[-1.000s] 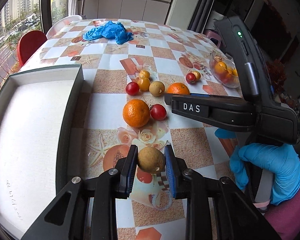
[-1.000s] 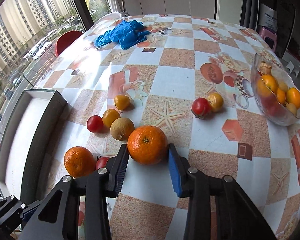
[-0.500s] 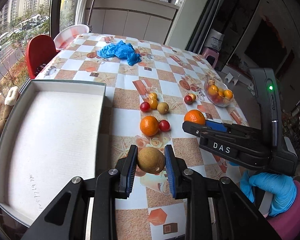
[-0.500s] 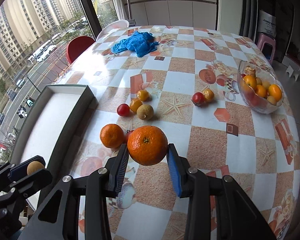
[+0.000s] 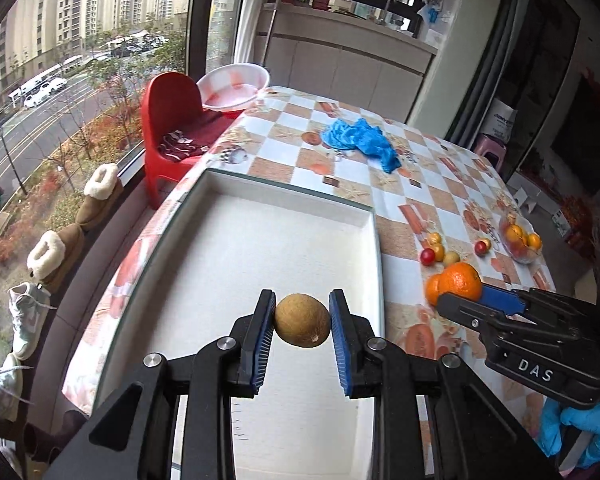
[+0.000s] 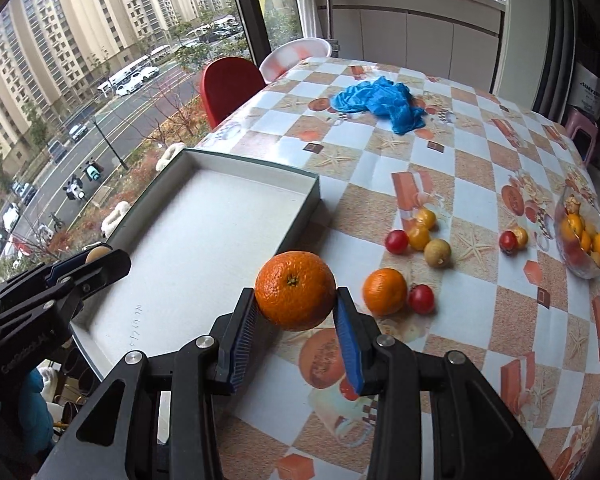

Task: Organize fruits
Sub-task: 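Carry the kiwi and the orange in both grippers over the white tray, then open both grippers to drop the kiwi and orange into the tray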

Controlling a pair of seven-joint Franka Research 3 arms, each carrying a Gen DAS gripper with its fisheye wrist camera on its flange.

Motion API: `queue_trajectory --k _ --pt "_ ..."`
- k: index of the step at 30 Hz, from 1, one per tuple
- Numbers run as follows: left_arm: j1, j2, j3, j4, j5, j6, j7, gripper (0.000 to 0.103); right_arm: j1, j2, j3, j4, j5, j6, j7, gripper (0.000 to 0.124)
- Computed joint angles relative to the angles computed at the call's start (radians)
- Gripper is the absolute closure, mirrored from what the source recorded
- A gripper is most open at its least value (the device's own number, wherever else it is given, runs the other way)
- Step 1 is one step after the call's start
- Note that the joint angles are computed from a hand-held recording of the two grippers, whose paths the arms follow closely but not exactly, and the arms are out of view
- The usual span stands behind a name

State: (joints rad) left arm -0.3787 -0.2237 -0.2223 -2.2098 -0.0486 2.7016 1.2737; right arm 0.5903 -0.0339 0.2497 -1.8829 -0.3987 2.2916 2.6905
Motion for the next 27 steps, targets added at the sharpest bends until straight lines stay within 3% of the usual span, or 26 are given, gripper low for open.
queue_trajectory --k 11,27 --pt "0.032 0.032 0.021 -0.036 -0.015 -0.044 0.054 0.074 0.087 0.198 -0.038 0.200 0.069 -0.026 -0.121 0.082" --pt "0.047 0.069 -0.005 -0.044 0.000 -0.068 0.059 0.074 0.138 0.259 -0.079 0.264 0.111 -0.091 -0.188 0.079"
